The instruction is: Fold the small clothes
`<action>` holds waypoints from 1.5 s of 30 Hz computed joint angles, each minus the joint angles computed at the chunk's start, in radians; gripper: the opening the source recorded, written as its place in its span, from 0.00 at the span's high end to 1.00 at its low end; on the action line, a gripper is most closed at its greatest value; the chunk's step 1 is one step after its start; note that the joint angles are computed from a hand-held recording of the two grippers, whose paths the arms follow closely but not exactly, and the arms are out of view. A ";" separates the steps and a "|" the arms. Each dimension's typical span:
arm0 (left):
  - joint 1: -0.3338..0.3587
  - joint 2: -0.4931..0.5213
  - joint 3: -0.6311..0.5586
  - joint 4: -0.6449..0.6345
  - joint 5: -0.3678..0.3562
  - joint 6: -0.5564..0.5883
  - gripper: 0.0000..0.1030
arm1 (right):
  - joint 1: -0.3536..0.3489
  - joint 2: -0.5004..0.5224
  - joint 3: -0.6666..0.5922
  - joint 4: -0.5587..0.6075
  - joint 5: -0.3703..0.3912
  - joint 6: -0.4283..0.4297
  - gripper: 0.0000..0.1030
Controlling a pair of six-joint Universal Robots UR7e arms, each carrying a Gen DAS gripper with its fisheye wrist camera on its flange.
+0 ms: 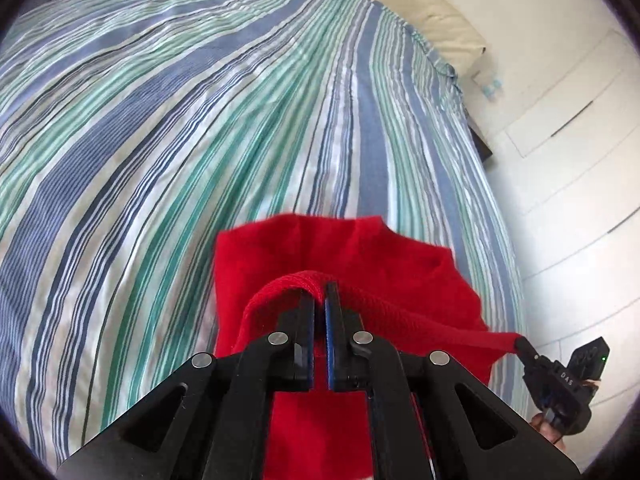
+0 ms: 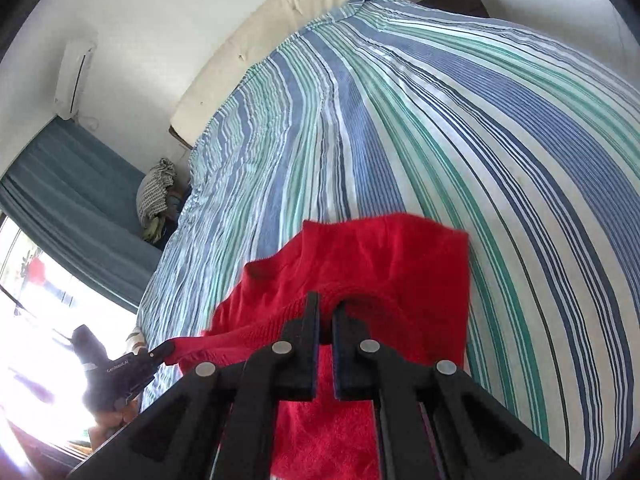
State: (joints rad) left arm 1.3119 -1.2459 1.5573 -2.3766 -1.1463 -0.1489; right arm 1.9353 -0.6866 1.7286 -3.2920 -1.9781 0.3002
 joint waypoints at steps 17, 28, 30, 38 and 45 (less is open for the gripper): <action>-0.003 -0.142 0.211 -0.138 0.113 0.208 0.22 | 0.023 0.039 0.009 0.078 0.060 -0.279 0.56; -0.057 -0.353 0.424 -0.052 0.211 0.130 0.14 | 0.173 -0.042 0.298 -0.103 -0.263 -0.212 0.33; -0.095 -0.458 0.520 -0.034 0.222 0.139 0.12 | 0.208 -0.042 0.334 -0.107 -0.303 -0.192 0.32; -0.186 -0.734 0.789 0.054 0.346 0.130 0.12 | 0.289 0.000 0.466 -0.065 -0.446 0.081 0.32; -0.152 -0.692 0.848 -0.074 0.413 0.223 0.06 | 0.309 0.045 0.471 -0.062 -0.498 0.142 0.20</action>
State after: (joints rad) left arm 1.1597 -1.9381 2.4050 -2.4509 -0.7331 0.0745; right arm 2.2445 -0.6414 2.1996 -3.3543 -2.4757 0.4425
